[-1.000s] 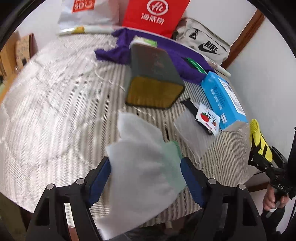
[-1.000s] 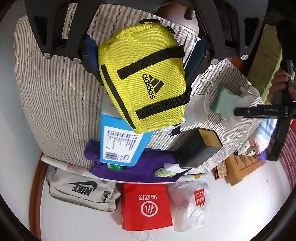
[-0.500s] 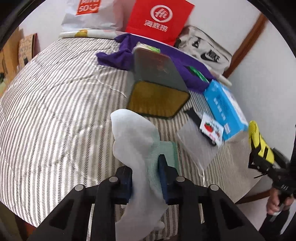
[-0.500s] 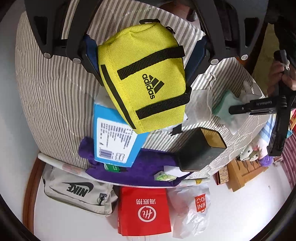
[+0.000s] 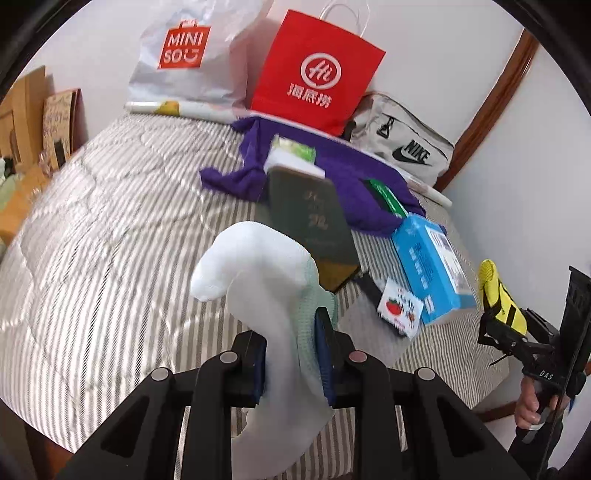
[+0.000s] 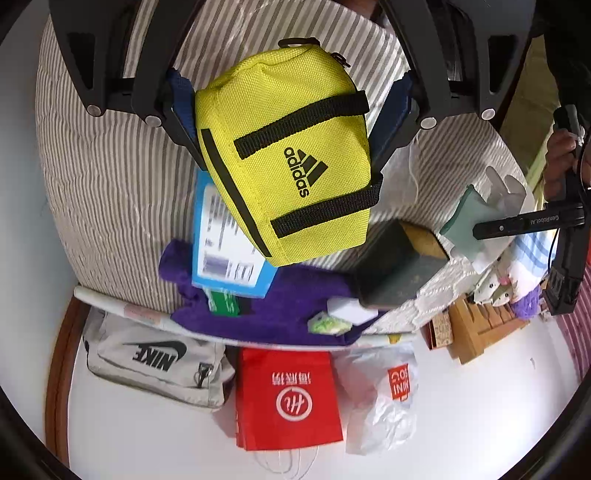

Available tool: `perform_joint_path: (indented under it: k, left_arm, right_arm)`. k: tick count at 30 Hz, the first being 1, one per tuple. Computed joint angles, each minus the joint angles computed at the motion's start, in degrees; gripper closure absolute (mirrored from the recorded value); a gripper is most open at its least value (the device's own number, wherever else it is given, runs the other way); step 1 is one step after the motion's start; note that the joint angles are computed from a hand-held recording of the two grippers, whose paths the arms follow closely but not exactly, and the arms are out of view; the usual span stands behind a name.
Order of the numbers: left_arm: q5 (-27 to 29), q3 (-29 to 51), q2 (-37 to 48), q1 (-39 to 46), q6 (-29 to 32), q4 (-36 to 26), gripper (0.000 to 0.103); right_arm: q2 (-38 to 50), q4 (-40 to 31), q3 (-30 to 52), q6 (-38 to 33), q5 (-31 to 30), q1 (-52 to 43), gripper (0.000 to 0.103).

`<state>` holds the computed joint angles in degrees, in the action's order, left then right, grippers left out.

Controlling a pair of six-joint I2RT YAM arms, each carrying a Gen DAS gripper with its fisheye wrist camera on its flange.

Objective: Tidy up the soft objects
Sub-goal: 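Carry the glove with the left tool while the right tool carries the pouch toward the towel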

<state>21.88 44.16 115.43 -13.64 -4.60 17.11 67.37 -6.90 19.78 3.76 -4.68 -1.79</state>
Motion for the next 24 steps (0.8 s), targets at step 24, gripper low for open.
perform_joint_path:
  k: [24]
  left_arm:
    - [-7.1, 30.1, 6.8, -1.9, 1.1, -20.0, 0.081]
  right_arm:
    - [27.5, 1.3, 28.8, -6.2, -1.8, -8.5, 0.022]
